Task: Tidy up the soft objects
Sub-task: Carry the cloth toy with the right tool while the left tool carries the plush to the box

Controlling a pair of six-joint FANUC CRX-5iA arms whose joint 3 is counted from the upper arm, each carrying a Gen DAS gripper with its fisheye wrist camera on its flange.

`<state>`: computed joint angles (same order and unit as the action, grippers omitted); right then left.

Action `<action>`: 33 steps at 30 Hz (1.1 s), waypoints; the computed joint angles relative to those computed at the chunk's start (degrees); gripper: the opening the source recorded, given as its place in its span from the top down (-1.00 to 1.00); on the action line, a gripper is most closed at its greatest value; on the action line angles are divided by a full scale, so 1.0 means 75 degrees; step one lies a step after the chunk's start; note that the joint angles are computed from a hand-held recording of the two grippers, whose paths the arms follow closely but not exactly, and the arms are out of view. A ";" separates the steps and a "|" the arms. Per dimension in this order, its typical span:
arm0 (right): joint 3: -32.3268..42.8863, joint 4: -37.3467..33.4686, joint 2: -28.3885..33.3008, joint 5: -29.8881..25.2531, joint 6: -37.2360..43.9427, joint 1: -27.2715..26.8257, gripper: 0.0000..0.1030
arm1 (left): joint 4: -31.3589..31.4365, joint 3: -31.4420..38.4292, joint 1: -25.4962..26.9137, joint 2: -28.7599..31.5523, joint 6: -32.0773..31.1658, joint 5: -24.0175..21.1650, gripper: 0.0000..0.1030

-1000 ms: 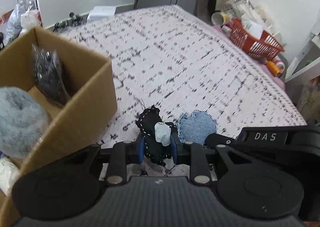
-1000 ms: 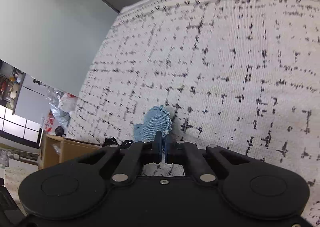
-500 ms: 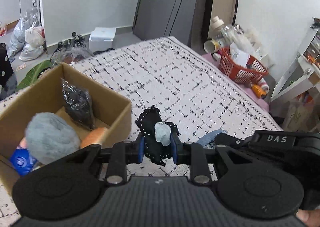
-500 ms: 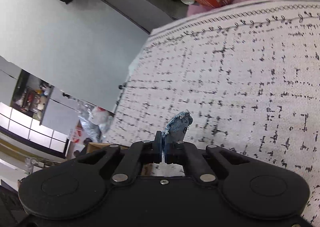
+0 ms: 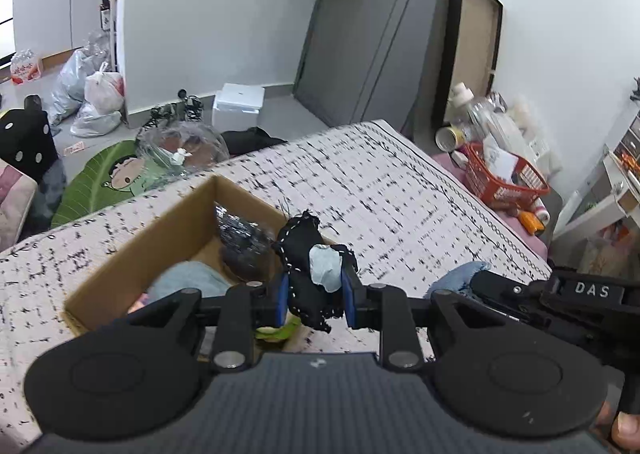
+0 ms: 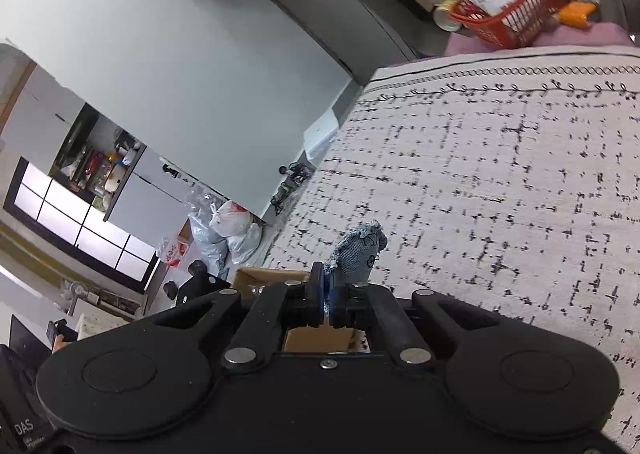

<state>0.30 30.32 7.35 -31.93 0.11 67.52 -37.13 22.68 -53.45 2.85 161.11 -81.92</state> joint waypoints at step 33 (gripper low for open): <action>0.2458 -0.0544 0.1519 -0.1136 0.1766 0.0795 0.95 | 0.1941 -0.2273 0.1377 -0.1949 -0.0789 0.0793 0.06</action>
<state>18.73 26.24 18.75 -40.44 13.35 73.49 -22.57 5.64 -43.13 -11.77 155.19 -75.97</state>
